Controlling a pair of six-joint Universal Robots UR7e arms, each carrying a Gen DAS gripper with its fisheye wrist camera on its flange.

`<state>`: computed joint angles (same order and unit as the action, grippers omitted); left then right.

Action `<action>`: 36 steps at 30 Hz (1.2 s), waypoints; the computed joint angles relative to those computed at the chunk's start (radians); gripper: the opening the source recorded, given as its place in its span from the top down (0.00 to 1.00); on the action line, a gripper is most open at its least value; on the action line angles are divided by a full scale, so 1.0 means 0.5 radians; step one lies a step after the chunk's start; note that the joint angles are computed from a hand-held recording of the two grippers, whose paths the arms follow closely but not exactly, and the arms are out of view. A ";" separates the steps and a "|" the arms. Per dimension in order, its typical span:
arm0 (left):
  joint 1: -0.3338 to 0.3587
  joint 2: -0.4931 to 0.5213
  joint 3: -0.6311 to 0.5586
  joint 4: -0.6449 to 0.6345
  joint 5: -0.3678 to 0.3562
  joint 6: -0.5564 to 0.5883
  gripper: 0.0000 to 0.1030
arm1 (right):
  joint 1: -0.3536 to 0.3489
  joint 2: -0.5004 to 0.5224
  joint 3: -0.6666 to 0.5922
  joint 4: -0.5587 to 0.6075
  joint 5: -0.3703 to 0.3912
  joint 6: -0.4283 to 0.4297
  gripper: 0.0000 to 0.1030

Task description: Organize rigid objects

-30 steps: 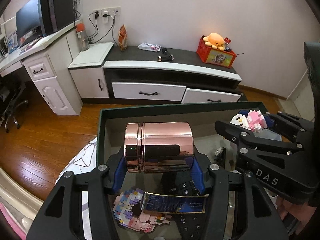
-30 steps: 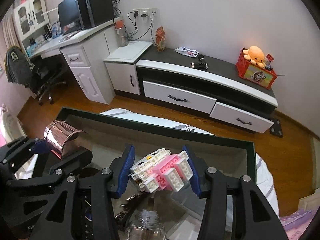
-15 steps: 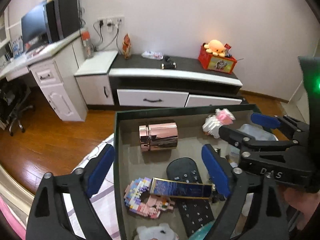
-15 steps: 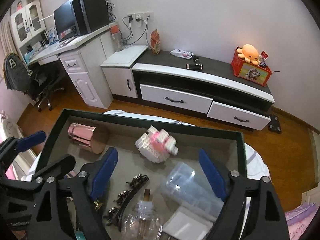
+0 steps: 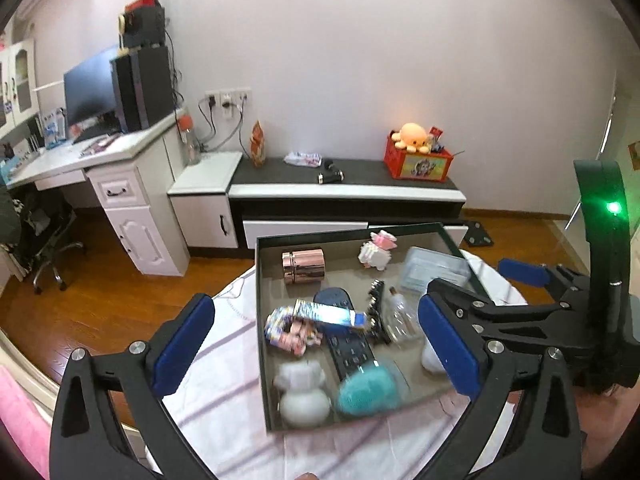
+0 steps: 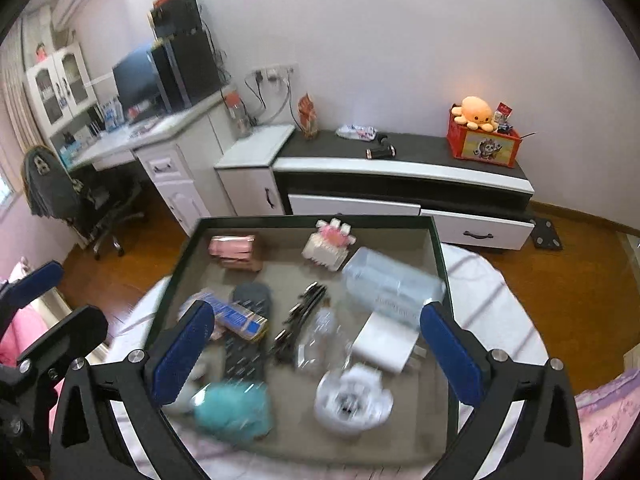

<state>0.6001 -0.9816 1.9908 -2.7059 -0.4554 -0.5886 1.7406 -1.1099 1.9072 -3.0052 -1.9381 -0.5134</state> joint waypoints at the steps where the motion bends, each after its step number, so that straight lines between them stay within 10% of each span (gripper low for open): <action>1: -0.045 -0.038 0.039 0.053 0.021 -0.071 0.00 | 0.019 -0.074 0.085 -0.033 0.014 0.007 0.00; 21: -1.018 -0.561 0.265 2.422 0.080 -2.381 0.00 | 0.315 -1.243 1.075 -0.334 -0.046 -0.009 0.00; 36: -1.315 -0.483 0.266 2.719 -0.183 -2.789 0.00 | 0.393 -1.621 1.387 -0.347 -0.134 0.017 0.00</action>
<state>-0.0574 -1.2230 2.1239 -1.3466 -0.5466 -1.9830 1.9373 -1.9202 2.6007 -3.1787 -2.0052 -0.5047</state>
